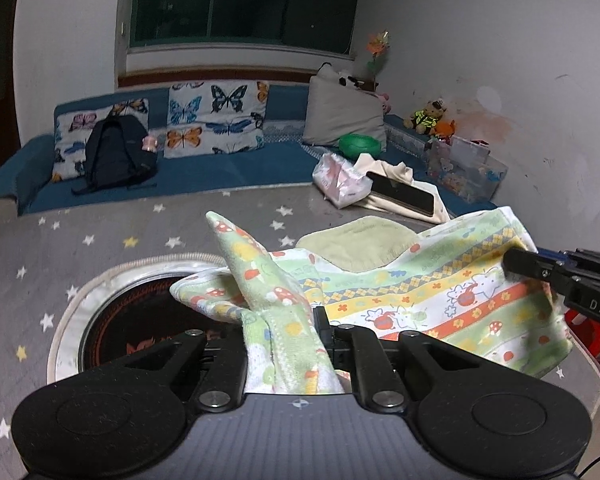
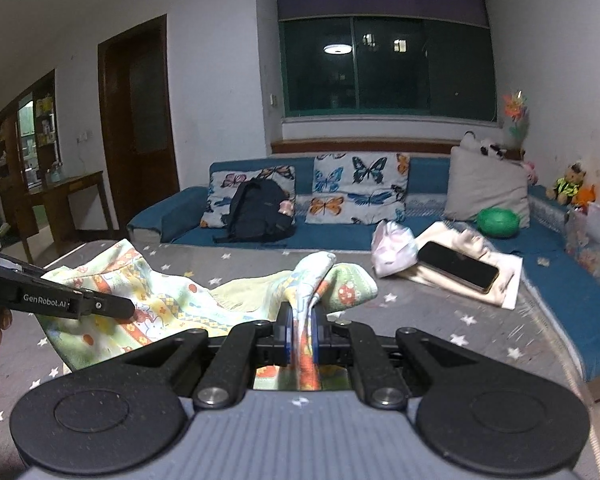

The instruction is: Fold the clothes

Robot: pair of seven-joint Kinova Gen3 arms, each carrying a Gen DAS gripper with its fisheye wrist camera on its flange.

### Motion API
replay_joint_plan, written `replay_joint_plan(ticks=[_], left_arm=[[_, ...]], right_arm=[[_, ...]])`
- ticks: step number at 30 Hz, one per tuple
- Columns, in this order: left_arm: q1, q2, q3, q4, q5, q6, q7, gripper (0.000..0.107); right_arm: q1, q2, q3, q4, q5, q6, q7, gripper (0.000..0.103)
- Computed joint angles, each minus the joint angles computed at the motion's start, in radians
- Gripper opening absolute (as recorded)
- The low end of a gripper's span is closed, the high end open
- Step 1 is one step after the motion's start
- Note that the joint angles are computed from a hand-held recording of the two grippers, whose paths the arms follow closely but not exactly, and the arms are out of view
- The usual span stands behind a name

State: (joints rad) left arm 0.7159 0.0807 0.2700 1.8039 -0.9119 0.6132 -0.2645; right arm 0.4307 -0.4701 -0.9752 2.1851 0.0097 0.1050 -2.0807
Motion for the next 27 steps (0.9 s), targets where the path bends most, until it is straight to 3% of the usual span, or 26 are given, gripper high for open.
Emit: replay_joint_plan(ticks=[12,27], left_arm=[[0.068,0.042,-0.003,-0.083,-0.109,0.083,0.024,0.012],[0.123,0.111,-0.050,-0.160,-0.148,0.106,-0.008,0.012]], right_arm=[[-0.016,-0.042,0.068,-0.006,0.000,-0.007,0.020,0.008],[0.016,-0.041,0.087,-0.012,-0.005,-0.021,0.046,0.008]])
